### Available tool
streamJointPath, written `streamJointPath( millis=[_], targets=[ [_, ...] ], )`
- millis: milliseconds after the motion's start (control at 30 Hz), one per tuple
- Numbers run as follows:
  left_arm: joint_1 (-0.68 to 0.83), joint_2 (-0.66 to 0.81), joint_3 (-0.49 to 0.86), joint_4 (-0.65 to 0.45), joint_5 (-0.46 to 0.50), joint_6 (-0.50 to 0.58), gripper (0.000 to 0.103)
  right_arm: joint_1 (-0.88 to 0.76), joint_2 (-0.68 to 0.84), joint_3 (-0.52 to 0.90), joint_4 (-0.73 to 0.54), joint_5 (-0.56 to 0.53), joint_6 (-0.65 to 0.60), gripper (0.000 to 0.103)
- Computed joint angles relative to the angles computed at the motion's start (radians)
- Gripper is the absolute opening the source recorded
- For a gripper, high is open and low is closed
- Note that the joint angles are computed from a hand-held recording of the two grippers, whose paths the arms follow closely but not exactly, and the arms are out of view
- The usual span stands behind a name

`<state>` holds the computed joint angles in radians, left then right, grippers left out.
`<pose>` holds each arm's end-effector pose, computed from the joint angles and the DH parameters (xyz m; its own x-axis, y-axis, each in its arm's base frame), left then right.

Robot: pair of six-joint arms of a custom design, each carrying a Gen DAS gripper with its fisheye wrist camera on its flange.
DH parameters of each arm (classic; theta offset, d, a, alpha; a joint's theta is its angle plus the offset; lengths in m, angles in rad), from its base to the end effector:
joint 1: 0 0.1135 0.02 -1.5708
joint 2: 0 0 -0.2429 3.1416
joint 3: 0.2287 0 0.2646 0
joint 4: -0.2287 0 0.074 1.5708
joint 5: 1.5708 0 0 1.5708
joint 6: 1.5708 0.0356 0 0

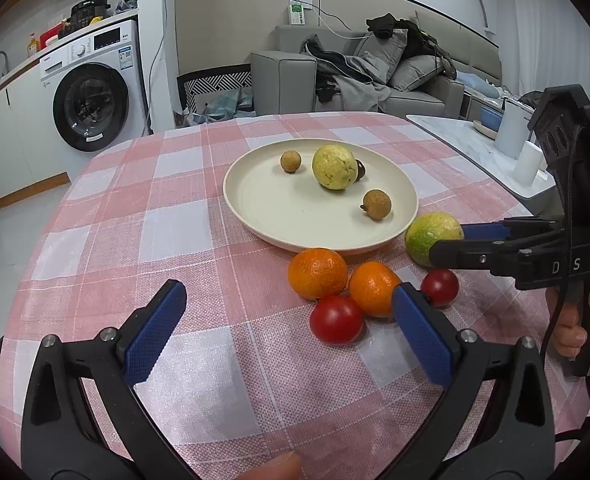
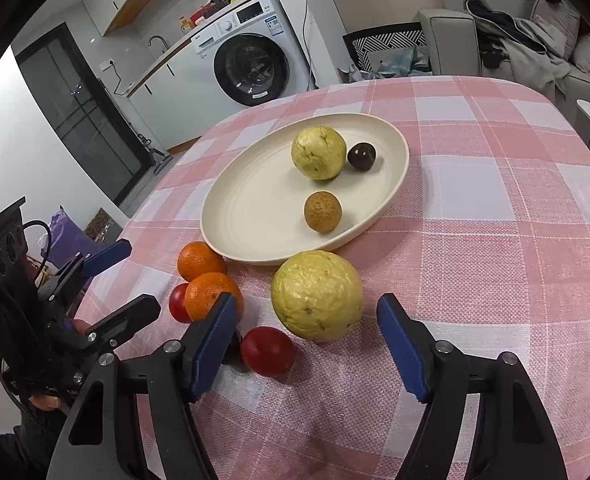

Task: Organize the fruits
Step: 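Move the right tool to the pale yellow guava and grasp it, then grasp the red tomato with the left tool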

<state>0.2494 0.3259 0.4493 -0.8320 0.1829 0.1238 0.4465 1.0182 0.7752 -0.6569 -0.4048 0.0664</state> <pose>0.1189 0.0236 0.2116 -0.6393 -0.0375 -0.7681 -0.0302 0.9993 -0.0237 0.1955 0.1091 0.2329 -0.7459 -0.2895 -0.5999 -0.5695 0.7442 0.3490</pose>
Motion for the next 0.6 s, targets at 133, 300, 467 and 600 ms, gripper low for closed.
streamJointPath(
  millis=[133,300,467,600],
  targets=[
    [-0.002,0.008,0.002,-0.005,0.005,0.008,0.102,0.006,0.0,-0.004,0.005,0.0,0.003,0.066],
    [-0.034,0.02,0.005,-0.007,-0.015,0.007,0.102,0.009,0.004,-0.005,0.01,0.007,0.007,0.061],
    [-0.065,0.044,0.005,-0.012,-0.039,0.004,0.102,0.009,0.01,-0.005,0.016,0.011,0.013,0.056],
    [-0.083,0.063,0.004,-0.014,-0.054,0.0,0.102,0.004,0.019,-0.003,0.018,0.011,0.014,0.05]
  ],
)
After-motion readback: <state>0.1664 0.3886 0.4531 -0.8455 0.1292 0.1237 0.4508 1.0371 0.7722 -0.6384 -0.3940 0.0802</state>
